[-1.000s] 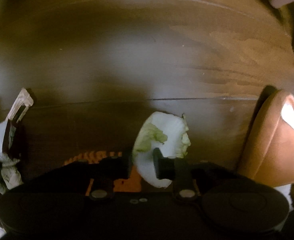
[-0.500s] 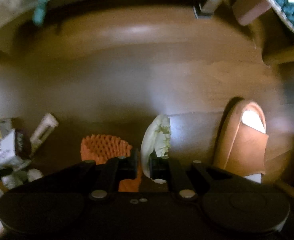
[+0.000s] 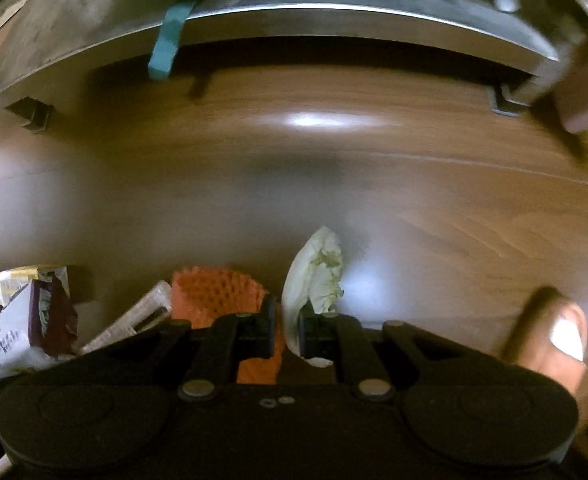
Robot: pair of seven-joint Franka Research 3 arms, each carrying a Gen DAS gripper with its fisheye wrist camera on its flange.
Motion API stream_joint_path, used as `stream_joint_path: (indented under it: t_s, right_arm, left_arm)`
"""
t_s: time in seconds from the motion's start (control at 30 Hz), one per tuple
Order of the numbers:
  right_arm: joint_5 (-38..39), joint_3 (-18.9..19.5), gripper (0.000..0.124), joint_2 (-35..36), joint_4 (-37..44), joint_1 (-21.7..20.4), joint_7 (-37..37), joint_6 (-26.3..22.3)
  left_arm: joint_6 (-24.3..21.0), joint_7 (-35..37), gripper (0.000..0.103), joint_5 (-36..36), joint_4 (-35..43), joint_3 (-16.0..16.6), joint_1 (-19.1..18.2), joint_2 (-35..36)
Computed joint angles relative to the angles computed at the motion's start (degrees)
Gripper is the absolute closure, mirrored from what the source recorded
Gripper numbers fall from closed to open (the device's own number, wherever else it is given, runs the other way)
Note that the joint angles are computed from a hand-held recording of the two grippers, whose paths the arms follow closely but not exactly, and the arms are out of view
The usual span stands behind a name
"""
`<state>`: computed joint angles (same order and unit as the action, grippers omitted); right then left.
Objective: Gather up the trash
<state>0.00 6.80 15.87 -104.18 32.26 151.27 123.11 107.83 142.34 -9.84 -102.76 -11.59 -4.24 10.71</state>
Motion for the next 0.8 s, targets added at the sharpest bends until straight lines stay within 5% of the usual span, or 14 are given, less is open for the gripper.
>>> stream_joint_path:
  t_s: [0.2,0.43,0.67,0.8]
  right_arm:
    - [4.5,-0.2,0.111,4.7,1.8,-1.7,-4.4,0.9]
    - [8.5,-1.2,0.092,6.6,2.3,-2.7,-1.9,2.1]
    - [7.2,-1.8,0.116,7.5,4.5,-2.1,-1.3,-0.6]
    - [5.3,-1.8,0.118,3.7,2.1,-1.6,0.4,-2.5]
  left_arm:
    - [-0.4,-3.8,0.072,-1.7,2.0,-0.3,0.3,3.0]
    - [-1.8,-4.0,0.072,-2.6,1.0,-0.6,0.8,3.2]
    - [-1.9,-5.3,0.072,-3.3,1.4,-0.6,1.0,3.6]
    - [-2.6,-6.0,0.072,-3.5,2.4,-0.8,1.0,3.6]
